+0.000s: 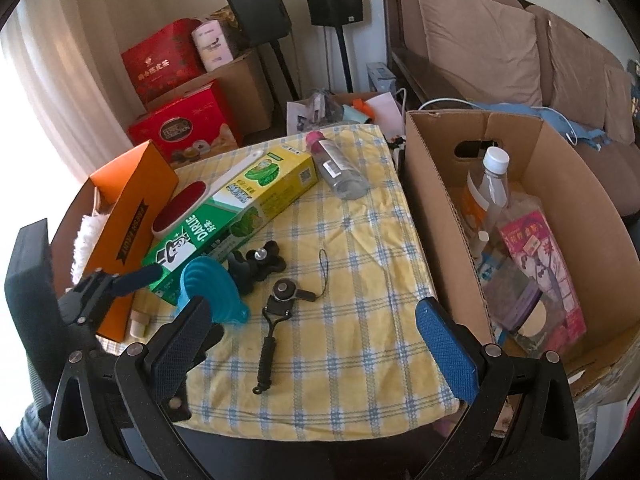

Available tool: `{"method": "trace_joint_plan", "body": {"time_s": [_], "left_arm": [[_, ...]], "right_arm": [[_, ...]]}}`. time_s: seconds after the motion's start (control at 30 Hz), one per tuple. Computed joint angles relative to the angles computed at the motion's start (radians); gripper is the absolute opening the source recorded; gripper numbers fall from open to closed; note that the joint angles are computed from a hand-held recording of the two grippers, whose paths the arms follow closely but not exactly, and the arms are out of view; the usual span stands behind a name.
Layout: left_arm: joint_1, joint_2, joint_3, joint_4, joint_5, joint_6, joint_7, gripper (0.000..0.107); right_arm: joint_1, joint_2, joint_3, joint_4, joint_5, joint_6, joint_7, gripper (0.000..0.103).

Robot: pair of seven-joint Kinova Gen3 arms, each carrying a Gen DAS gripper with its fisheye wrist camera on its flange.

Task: Organize objects
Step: 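Reach the left tool to the blue funnel and close on it, then lift the funnel with the left tool while the right tool grasps the phone holder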

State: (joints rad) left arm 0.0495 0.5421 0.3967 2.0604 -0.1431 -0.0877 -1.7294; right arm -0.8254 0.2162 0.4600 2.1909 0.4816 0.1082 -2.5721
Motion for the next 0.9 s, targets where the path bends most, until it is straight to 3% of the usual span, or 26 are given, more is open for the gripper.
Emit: {"method": "trace_joint_plan", "body": {"time_s": [0.17, 0.5, 0.63, 0.9], "left_arm": [[0.034, 0.023, -0.031, -0.019, 0.018, 0.011, 0.01, 0.06], [-0.083, 0.017, 0.078, 0.013, 0.001, 0.003, 0.037, 0.054], [-0.187, 0.006, 0.174, 0.032, -0.013, 0.015, 0.054, 0.054], [-0.495, -0.013, 0.464, 0.1, -0.065, 0.005, 0.108, 0.054]], "right_arm": [[0.014, -0.002, -0.012, 0.005, -0.005, -0.005, 0.01, 0.103], [0.028, 0.01, -0.03, 0.009, -0.054, -0.022, 0.06, 0.103], [0.043, 0.009, -0.045, 0.007, -0.095, -0.02, 0.101, 0.103], [-0.049, 0.003, 0.044, 0.016, -0.123, -0.032, 0.125, 0.103]]}}
